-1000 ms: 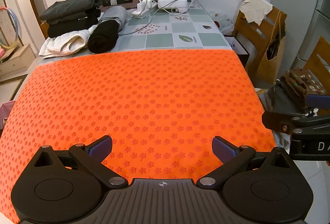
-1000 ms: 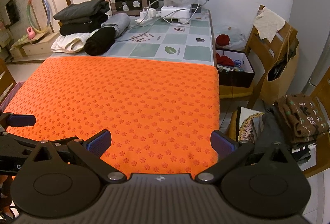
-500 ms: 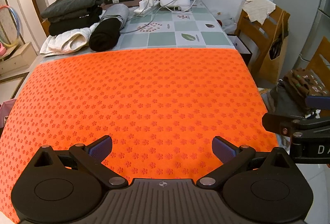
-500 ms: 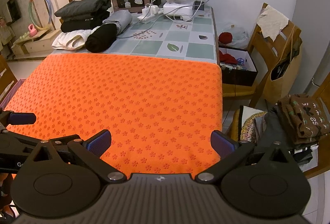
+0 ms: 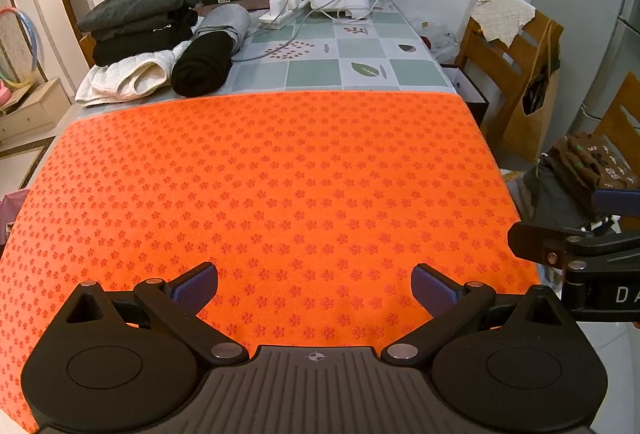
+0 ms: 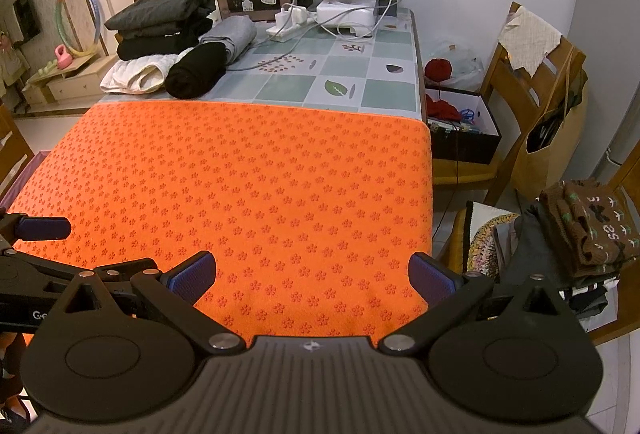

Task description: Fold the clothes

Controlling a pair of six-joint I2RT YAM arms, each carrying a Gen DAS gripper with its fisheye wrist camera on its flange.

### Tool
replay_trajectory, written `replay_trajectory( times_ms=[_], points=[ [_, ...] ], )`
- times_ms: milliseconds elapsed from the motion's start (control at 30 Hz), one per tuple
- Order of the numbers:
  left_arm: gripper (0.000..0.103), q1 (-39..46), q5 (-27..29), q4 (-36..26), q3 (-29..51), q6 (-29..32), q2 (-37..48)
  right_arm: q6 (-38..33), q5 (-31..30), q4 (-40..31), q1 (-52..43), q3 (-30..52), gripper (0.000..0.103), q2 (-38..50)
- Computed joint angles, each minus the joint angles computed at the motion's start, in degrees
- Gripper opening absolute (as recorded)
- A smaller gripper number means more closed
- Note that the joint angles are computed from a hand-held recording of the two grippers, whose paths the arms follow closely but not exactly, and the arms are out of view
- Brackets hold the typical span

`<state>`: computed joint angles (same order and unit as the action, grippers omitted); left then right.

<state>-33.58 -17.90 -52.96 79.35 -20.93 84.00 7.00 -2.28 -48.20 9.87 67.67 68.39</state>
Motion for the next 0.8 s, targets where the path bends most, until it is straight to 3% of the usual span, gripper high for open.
replay_trajectory(
  times_ms=[800],
  points=[
    [0.102,0.0,0.1,0.1,-0.1,0.1,0.2,0.0,-0.2,0.1,-0.1,-0.1,0.103,0.2]
  ],
)
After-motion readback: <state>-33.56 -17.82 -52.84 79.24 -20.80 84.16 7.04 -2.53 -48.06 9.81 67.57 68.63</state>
